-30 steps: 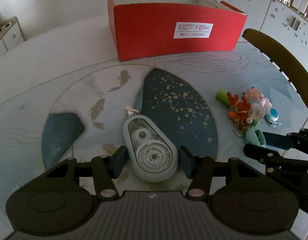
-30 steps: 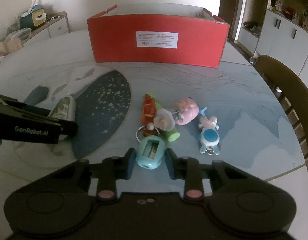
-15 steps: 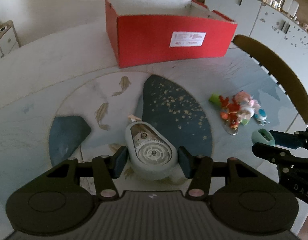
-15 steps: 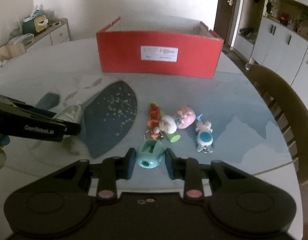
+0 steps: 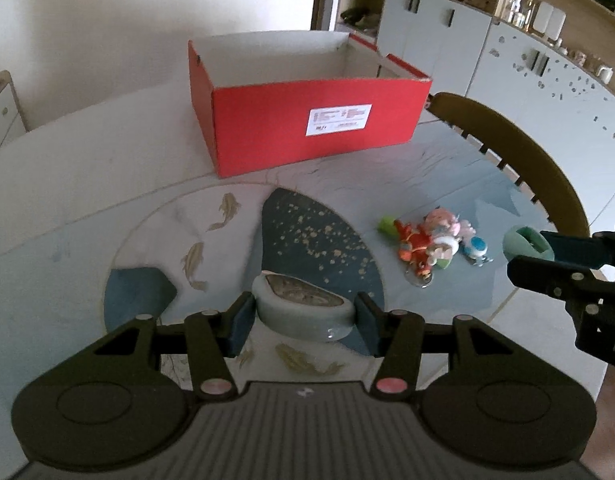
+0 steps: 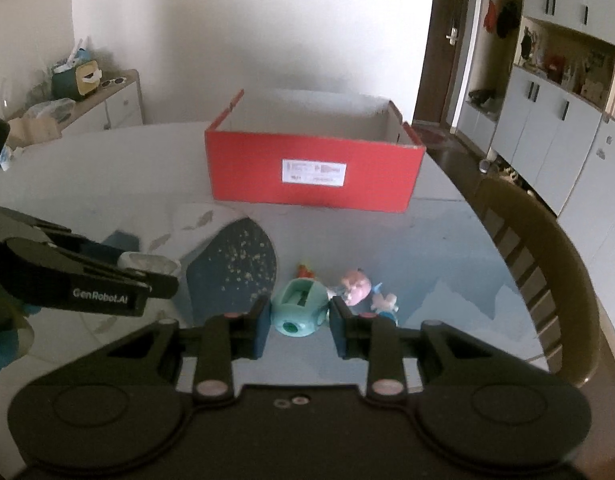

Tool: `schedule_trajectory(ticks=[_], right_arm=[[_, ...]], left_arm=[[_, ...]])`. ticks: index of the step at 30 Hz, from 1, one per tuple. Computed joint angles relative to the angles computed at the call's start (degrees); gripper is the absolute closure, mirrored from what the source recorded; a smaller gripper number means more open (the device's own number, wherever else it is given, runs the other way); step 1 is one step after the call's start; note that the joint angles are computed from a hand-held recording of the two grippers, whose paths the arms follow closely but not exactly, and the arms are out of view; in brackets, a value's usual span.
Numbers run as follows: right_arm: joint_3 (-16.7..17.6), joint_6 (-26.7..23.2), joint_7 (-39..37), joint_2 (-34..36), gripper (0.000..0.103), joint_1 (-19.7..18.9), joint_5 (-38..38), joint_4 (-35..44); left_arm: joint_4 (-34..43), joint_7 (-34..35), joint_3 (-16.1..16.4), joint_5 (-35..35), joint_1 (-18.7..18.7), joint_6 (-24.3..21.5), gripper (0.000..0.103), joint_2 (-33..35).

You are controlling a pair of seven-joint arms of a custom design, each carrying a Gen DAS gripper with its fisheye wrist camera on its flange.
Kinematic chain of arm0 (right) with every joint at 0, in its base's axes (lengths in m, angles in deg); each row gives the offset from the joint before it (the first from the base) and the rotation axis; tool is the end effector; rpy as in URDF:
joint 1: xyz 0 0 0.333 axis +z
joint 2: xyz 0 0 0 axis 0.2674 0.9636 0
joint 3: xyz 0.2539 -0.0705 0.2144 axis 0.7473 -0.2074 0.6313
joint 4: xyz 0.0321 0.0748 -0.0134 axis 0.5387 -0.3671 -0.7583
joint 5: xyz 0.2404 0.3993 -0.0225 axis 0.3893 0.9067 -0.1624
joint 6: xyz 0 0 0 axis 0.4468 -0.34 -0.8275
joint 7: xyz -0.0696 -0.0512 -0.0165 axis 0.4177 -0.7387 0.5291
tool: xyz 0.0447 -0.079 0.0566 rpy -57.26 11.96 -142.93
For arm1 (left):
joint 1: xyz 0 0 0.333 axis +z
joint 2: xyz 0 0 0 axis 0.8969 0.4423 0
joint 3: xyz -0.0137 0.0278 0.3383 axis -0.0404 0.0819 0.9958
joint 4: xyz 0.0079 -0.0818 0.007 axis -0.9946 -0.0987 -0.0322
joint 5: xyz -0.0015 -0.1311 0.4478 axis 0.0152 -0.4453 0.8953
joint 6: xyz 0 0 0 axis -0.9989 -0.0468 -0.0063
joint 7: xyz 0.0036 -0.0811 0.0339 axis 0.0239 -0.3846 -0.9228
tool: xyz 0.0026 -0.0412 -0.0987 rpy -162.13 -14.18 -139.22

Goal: Organize rigid objects
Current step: 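Lift the tape dispenser with the left tool while the right tool carries the sharpener toward the red box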

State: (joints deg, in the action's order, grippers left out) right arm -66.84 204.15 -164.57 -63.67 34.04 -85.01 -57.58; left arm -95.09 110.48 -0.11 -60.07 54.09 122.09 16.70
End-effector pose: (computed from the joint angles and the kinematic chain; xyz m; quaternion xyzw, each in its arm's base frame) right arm 0.4157 0.2598 0.3223 -0.5844 0.7007 -0.3295 0.2425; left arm 0.5685 -0.2584 0.3007 -0.4086 0.8442 -0.3316 0.1019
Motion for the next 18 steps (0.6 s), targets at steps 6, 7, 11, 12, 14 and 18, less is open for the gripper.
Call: schedule_trajectory(ticks=[6,7,11,12,14,18], right_arm=[[0.3,-0.8,-1.2,-1.5,0.073,0.1,0.4,0.0],[0.3,-0.7,-1.6,-1.8,0.073,0.0,0.7,0.0],[0.2,0.6,-1.7,-2.7,0.073,-0.5,0.5,0.0],[0.1,0.9,-1.8,-2.9,0.073,-0.8,0.4,0.0],[0.1,1.5,-2.1,-3.3,0.073,-1.2,0.2,0.1],[-0.1,2.4,-3.7,-3.8,0.073,-2.2,0.1,0.4]], left_arm=[[0.4,1.1,0.7,-2.2,0.2,-2.4,0.05,-1.6],[0.5,1.1,1.0,-2.4,0.2,-2.9,0.05,-1.9],[1.1,-1.8,2.5,0.0,-0.7,-4.6,0.05,-2.7],[1.3,-2.2,2.8,0.3,-0.7,-5.3,0.05,-3.0],[1.8,-2.2,3.0,0.2,-0.8,-5.6,0.05,-3.3],[3.3,-1.1,3.1,-0.9,-1.1,-6.1,0.05,-3.4]])
